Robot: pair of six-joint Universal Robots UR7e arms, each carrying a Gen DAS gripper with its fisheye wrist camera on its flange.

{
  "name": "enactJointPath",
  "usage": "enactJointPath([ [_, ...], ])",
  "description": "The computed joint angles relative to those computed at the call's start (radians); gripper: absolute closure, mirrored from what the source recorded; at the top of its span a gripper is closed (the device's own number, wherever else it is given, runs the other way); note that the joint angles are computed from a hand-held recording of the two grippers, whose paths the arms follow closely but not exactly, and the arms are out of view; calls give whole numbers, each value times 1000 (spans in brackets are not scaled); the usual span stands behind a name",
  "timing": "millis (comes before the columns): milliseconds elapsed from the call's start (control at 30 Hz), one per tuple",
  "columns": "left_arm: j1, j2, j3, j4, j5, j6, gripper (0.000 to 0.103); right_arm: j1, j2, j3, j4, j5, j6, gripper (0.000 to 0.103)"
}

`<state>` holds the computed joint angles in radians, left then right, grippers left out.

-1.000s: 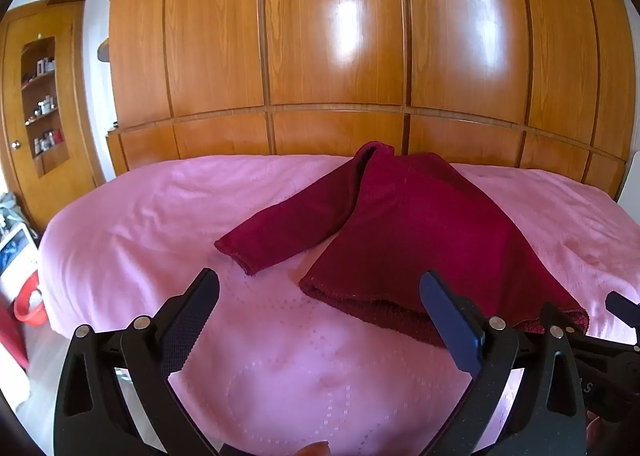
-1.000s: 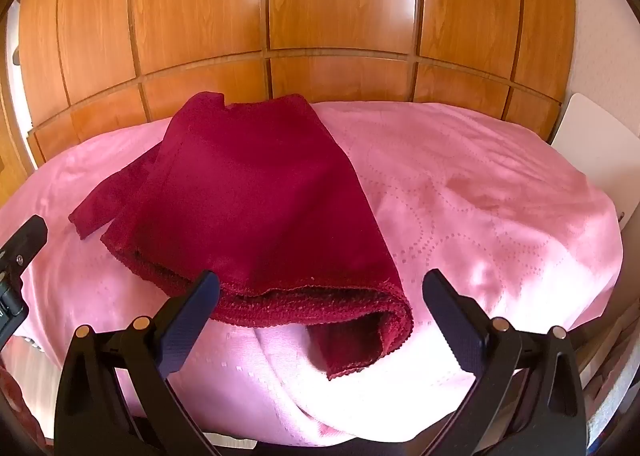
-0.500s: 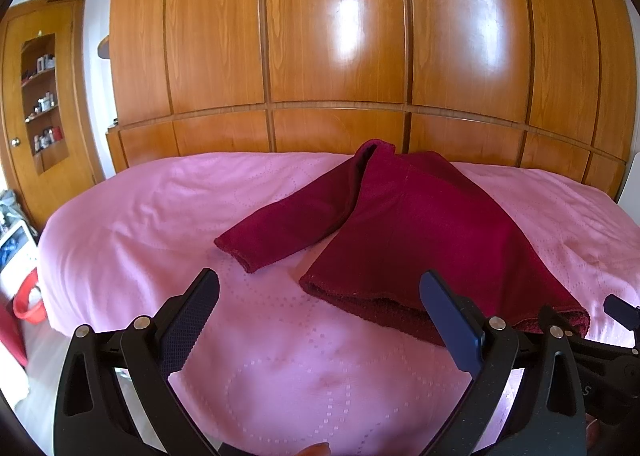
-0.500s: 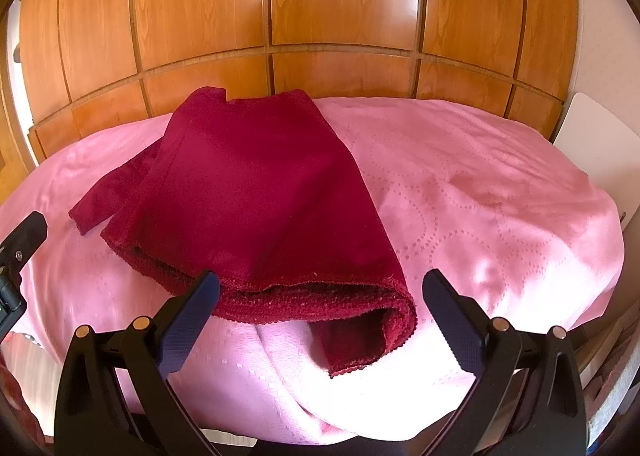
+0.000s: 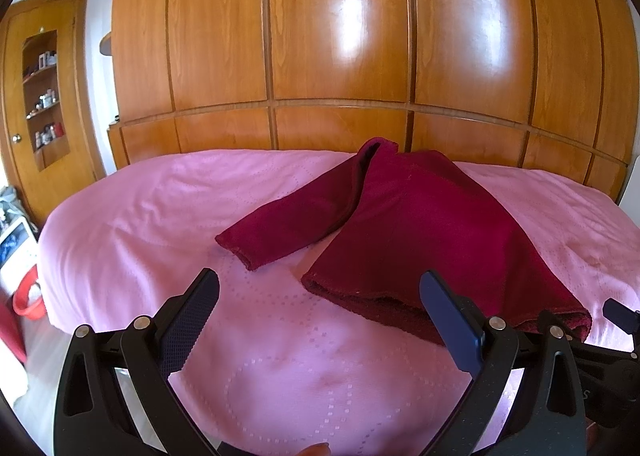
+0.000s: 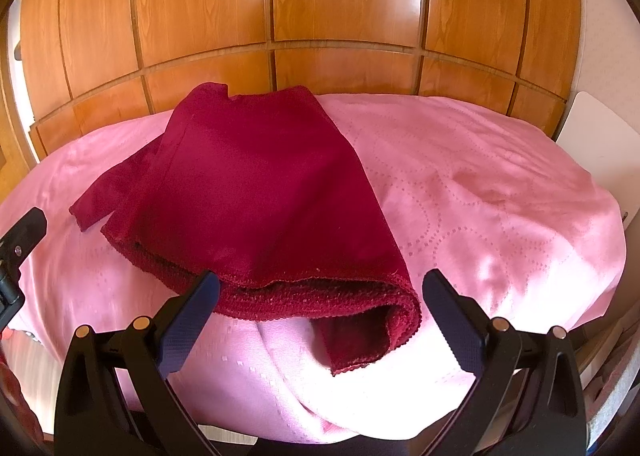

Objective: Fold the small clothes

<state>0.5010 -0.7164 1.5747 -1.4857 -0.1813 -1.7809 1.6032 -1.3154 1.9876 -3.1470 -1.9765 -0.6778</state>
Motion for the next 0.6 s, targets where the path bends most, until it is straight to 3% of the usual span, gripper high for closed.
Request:
enactJointPath([
  [600, -1, -6, 0, -13, -11, 14, 3, 2, 5, -3, 3, 0, -1, 2],
])
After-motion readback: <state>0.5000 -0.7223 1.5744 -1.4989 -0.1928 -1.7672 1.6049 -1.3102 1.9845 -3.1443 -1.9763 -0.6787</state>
